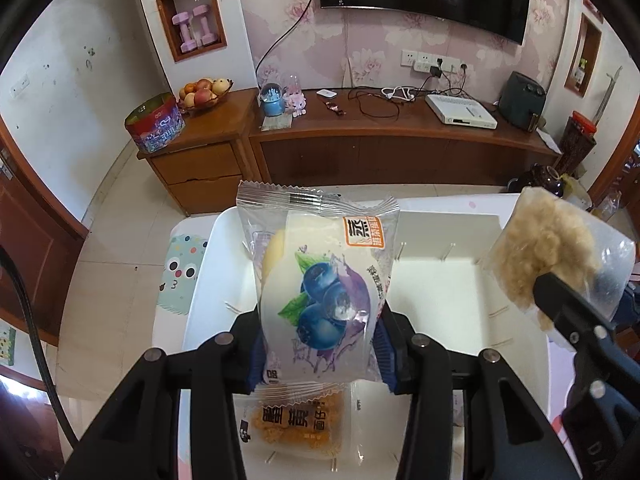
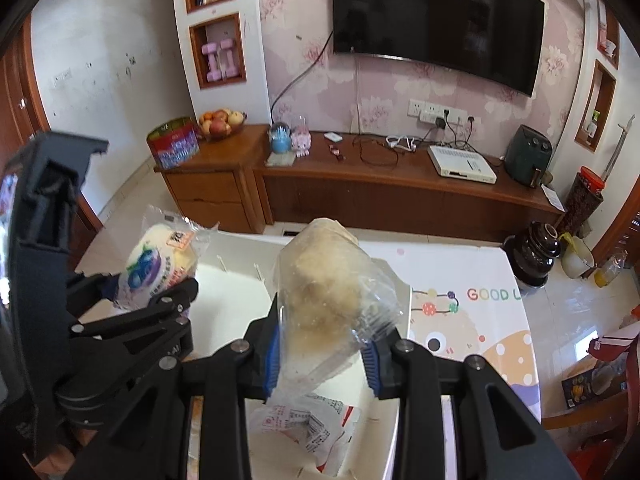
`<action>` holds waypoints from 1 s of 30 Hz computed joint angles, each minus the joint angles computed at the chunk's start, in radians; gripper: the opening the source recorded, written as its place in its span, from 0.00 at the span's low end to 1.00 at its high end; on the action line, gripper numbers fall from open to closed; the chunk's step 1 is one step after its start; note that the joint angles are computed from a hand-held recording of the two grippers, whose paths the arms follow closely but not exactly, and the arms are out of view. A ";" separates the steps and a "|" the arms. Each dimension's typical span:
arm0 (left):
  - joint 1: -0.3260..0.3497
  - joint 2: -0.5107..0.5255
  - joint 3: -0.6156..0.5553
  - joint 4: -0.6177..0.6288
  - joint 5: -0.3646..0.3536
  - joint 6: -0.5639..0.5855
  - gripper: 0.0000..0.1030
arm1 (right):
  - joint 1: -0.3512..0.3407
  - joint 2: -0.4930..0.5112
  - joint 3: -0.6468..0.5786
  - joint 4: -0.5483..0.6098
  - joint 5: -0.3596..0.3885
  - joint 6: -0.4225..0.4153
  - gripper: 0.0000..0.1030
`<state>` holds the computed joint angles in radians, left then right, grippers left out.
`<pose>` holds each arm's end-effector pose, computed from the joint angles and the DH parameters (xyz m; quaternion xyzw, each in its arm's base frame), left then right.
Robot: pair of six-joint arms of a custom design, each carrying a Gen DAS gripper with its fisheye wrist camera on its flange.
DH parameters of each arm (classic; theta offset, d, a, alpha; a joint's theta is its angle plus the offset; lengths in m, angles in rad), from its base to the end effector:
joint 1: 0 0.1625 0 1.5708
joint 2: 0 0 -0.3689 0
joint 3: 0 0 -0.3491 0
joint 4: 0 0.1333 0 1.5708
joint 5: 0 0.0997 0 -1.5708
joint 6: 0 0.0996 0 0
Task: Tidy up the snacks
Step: 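Lift both snacks into the white bin and open both tools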
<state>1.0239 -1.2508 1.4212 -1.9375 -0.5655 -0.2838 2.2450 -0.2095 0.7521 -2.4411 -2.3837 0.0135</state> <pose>-0.1098 -0.5984 0.4206 0.0676 0.8708 -0.2720 0.4040 0.5322 -0.5683 0.0262 0.2330 -0.8781 0.2726 0.3167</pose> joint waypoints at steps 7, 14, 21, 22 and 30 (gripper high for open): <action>0.026 0.044 -0.013 0.037 0.055 -0.060 0.85 | -0.025 0.082 -0.111 0.153 -0.031 0.030 0.38; 0.041 0.023 0.033 -0.005 0.033 -0.007 0.85 | -0.045 0.051 -0.046 0.151 0.010 0.055 0.49; 0.031 -0.006 0.069 0.013 0.040 -0.055 0.85 | -0.055 0.026 -0.004 0.163 0.035 0.092 0.52; 0.029 -0.010 0.070 0.020 0.037 -0.067 0.85 | -0.055 0.021 0.002 0.164 0.038 0.096 0.52; 0.015 -0.045 0.052 0.161 -0.029 -0.181 0.85 | -0.046 -0.016 0.052 0.162 0.044 0.116 0.53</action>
<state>1.0387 -1.2958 1.4731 -1.7767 -0.5946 -0.4646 2.1992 -0.2253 0.8037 -2.2787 -2.3399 0.1296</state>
